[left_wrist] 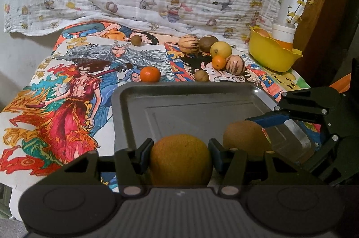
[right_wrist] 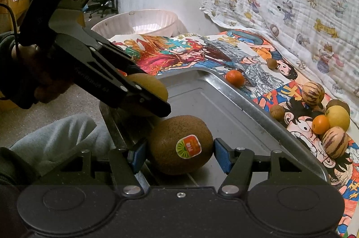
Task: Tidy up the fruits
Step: 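Carry the kiwi with the right tool while the left tool carries the pear over the tray, then open the right tool over the tray while the left tool releases the pear there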
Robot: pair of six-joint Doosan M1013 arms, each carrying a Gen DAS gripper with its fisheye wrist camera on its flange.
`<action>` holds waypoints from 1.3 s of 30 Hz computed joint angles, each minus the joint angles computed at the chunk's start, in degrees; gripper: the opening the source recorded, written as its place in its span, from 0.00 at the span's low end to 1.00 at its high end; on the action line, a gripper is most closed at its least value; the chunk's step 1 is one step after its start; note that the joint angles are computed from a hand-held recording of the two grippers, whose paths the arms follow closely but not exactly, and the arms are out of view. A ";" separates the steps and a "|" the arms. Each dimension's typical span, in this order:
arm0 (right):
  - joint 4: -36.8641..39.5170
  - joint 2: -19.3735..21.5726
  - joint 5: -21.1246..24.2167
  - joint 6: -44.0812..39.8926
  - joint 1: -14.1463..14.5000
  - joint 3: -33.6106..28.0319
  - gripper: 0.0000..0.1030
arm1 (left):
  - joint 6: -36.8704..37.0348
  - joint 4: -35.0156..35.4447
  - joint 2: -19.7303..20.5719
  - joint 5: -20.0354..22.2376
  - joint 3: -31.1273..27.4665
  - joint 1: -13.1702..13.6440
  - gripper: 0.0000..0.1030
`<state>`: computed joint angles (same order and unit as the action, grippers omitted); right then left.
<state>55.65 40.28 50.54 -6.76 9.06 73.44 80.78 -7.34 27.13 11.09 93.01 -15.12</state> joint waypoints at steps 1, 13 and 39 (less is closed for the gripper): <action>-0.02 0.02 0.04 -0.03 -0.01 -0.03 0.63 | 0.14 -0.14 -0.03 -0.05 0.05 -0.01 0.56; 1.27 -0.17 1.12 -0.71 -0.47 -0.03 0.69 | 1.40 -0.86 -1.00 -1.41 0.54 0.24 0.71; -1.78 1.82 -7.13 12.20 -1.65 -7.15 0.99 | -6.30 10.87 3.29 8.95 -10.94 3.23 0.99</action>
<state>53.87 42.10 43.41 5.43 7.42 66.28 74.48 3.53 30.42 20.05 82.07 -11.89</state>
